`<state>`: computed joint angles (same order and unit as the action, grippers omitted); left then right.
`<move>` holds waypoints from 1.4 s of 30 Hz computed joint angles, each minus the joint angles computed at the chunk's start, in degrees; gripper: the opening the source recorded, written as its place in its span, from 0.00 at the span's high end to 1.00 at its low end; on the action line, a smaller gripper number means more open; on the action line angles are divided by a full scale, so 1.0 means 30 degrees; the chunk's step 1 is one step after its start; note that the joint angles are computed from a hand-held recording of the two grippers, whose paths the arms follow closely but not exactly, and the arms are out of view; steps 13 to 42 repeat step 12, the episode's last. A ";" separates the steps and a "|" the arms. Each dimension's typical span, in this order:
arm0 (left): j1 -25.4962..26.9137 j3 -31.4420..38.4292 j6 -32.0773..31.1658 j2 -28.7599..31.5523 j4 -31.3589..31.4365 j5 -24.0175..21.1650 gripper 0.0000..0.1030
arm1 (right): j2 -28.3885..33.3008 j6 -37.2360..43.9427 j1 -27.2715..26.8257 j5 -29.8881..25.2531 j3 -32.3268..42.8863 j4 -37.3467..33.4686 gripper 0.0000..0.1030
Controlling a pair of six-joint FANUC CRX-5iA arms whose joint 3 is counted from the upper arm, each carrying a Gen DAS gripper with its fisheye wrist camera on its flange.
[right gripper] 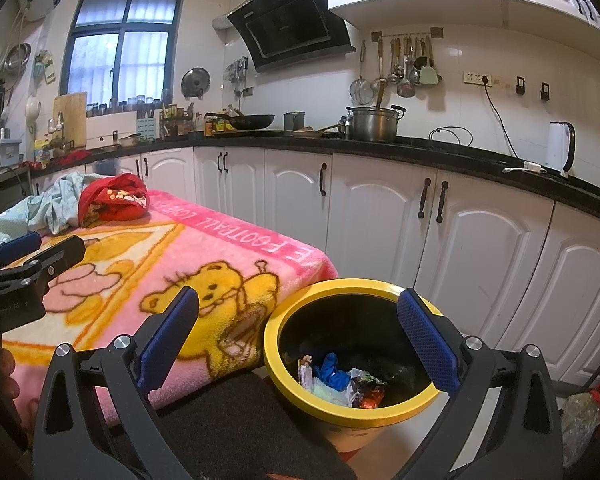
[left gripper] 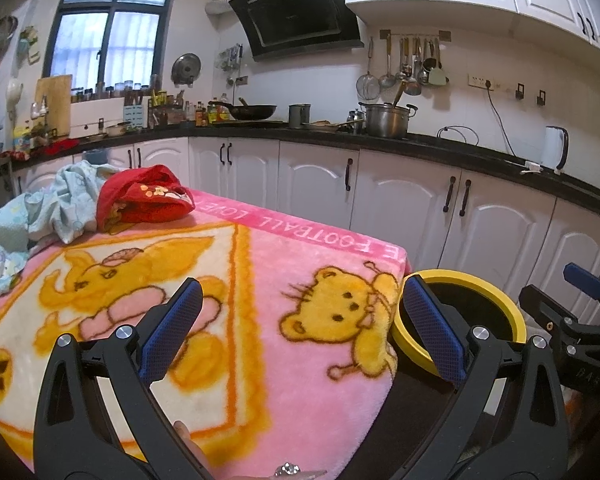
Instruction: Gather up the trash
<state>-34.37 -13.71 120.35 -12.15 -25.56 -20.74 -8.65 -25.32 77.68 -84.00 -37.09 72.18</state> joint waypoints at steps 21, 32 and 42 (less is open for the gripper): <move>0.6380 0.0683 -0.0598 -0.1323 0.1692 -0.5529 0.10 | 0.3344 0.7663 -0.3332 1.1938 0.5070 -0.1049 0.06; 0.6380 0.0683 -0.0598 -0.1323 0.1692 -0.5529 0.10 | 0.3344 0.7663 -0.3332 1.1938 0.5070 -0.1049 0.06; 0.6380 0.0683 -0.0598 -0.1323 0.1692 -0.5529 0.10 | 0.3344 0.7663 -0.3332 1.1938 0.5070 -0.1049 0.06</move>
